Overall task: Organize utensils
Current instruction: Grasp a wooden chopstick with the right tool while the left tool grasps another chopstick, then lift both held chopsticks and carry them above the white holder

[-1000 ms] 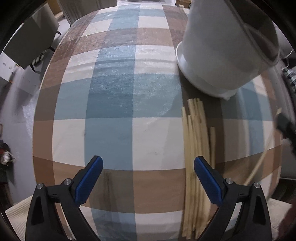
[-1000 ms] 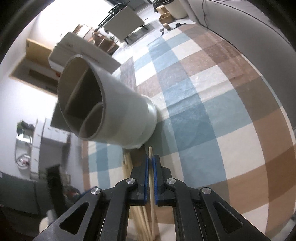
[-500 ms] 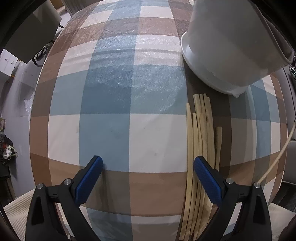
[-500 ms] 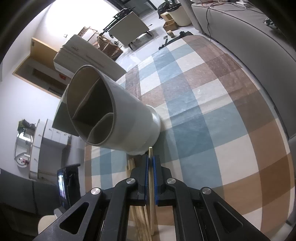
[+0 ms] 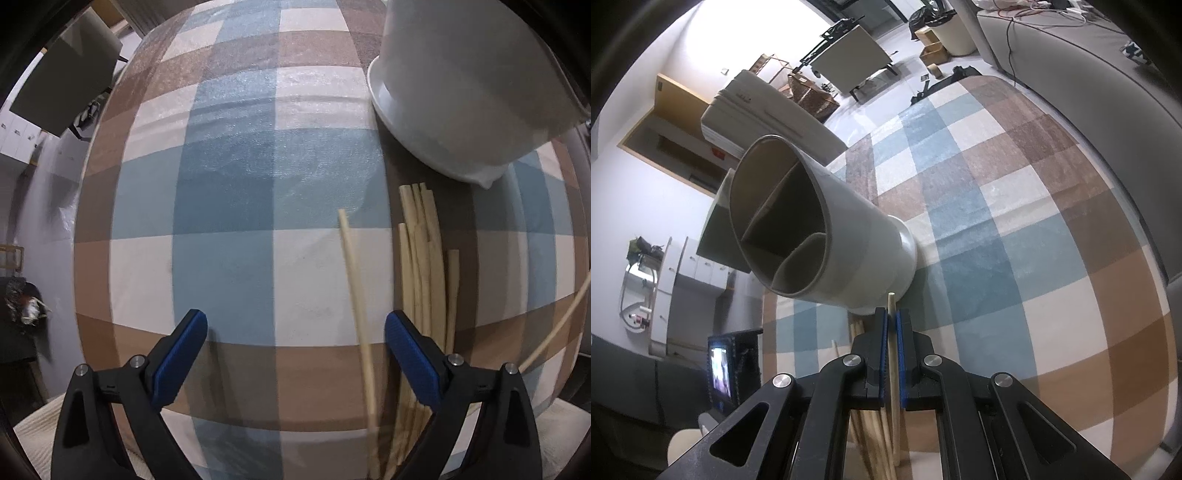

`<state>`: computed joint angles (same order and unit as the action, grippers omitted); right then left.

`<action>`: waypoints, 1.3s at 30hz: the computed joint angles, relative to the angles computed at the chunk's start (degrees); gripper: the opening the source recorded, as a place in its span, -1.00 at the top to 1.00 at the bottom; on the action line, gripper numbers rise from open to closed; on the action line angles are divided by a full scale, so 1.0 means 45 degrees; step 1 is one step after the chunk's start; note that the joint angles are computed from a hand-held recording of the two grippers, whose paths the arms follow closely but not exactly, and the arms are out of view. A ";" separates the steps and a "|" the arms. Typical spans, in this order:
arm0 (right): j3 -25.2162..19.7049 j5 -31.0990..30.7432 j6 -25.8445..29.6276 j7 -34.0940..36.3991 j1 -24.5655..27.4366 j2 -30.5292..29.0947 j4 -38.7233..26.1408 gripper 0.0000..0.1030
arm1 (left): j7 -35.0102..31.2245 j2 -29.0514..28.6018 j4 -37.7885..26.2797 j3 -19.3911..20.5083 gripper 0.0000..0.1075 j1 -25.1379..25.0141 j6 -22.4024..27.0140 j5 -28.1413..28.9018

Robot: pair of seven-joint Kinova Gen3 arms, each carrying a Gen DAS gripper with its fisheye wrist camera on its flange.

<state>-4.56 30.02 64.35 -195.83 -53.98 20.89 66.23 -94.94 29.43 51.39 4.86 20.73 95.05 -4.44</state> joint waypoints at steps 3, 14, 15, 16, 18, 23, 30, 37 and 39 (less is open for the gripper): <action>0.0010 0.0021 0.0002 -0.0013 -0.0011 0.0027 -0.0032 0.92 | -0.0029 -0.0069 0.0016 0.0009 -0.68 0.0029 -0.0083 -0.0009; 0.0034 -0.0002 0.0501 0.0255 -0.0024 0.0183 -0.0413 0.92 | 0.0081 0.0041 -0.0558 0.0220 0.69 -0.0056 -0.0521 0.0719; 0.0028 -0.0028 0.0683 0.0425 -0.0032 0.0269 -0.0607 0.92 | 0.0020 0.0086 -0.0655 0.0250 0.86 -0.0009 -0.0487 0.0741; 0.0031 -0.0037 0.0869 0.0643 -0.0051 0.0363 -0.0819 0.92 | -0.0071 0.0093 -0.0660 0.0289 0.95 -0.0015 -0.0491 0.0819; 0.0082 0.0009 0.1245 0.1087 -0.0144 0.0557 -0.1271 0.92 | -0.0169 0.0017 -0.0508 0.0266 0.97 0.0062 -0.0840 0.0786; 0.0337 0.0312 0.1866 0.2029 -0.0500 0.0960 -0.2266 0.92 | -0.0155 -0.0460 -0.0125 0.0443 0.98 -0.0665 -0.1438 0.1961; 0.0922 0.1145 0.3135 0.3978 -0.1466 0.1963 -0.4432 0.92 | -0.1578 -0.2483 0.1699 0.0872 0.98 -0.2513 -0.3786 0.4657; 0.1846 0.1777 0.4727 0.5657 -0.2600 0.3108 -0.6651 0.93 | -0.3243 -0.4118 0.3522 0.0846 0.98 -0.3394 -0.5252 0.6644; 0.2047 0.1792 0.5021 0.5846 -0.2782 0.3305 -0.7011 0.93 | -0.3630 -0.4360 0.3714 0.0759 0.98 -0.3473 -0.5336 0.6840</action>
<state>4.65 38.08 86.95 -169.52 -66.50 35.77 34.68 -111.27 9.81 68.10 8.27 5.10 71.03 26.34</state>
